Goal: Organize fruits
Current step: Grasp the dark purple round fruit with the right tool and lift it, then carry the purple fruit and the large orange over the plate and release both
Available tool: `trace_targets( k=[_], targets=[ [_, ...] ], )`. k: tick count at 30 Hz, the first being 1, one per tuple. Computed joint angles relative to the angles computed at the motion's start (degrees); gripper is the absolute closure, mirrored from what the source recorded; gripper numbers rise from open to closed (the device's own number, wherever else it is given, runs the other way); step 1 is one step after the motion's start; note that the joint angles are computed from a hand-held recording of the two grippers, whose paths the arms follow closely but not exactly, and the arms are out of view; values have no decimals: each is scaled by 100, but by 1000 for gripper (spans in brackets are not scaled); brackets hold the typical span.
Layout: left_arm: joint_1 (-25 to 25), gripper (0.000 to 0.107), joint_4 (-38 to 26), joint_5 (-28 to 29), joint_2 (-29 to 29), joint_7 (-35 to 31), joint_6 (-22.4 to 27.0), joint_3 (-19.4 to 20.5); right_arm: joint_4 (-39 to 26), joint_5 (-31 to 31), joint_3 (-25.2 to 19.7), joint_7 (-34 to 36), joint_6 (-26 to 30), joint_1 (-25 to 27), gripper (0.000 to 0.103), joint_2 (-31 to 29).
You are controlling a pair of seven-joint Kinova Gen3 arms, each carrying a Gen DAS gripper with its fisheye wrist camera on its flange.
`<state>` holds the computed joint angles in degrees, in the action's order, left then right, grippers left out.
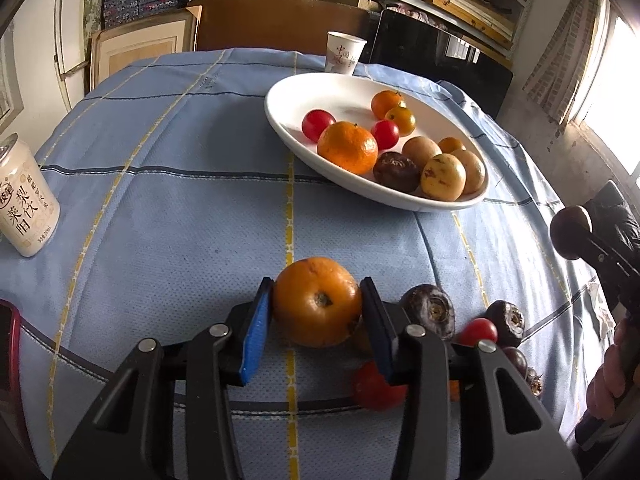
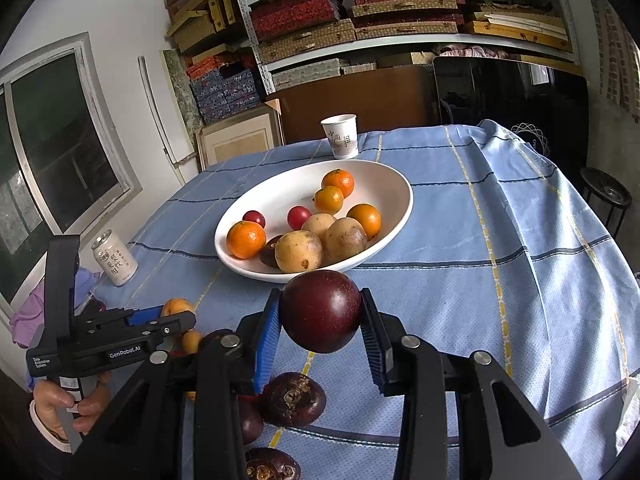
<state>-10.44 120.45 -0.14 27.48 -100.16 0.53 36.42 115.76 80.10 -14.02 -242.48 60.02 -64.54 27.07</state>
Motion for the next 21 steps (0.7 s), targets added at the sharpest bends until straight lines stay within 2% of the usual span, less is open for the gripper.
trace_targets(
  k=[5, 8, 17, 19, 21],
  targets=[
    [143, 64, 166, -77, -180, 135, -284, -187, -55, 55, 4, 96, 143, -74, 64, 64],
    [81, 64, 236, -228, -252, 293, -387, -143, -94, 71, 12, 181, 200, -101, 64, 97],
    [-971, 64, 485, -861, -235, 818, -593, 884, -186, 154, 33, 372, 254, -154, 64, 200],
    [-1300, 64, 548, -1062, -220, 972, -682, 1227, -117, 331, 42, 232, 189, -137, 64, 183],
    [-1372, 64, 534, -1222, -249, 1116, -755, 1333, -103, 481, 46, 201, 174, -93, 64, 173]
  ],
)
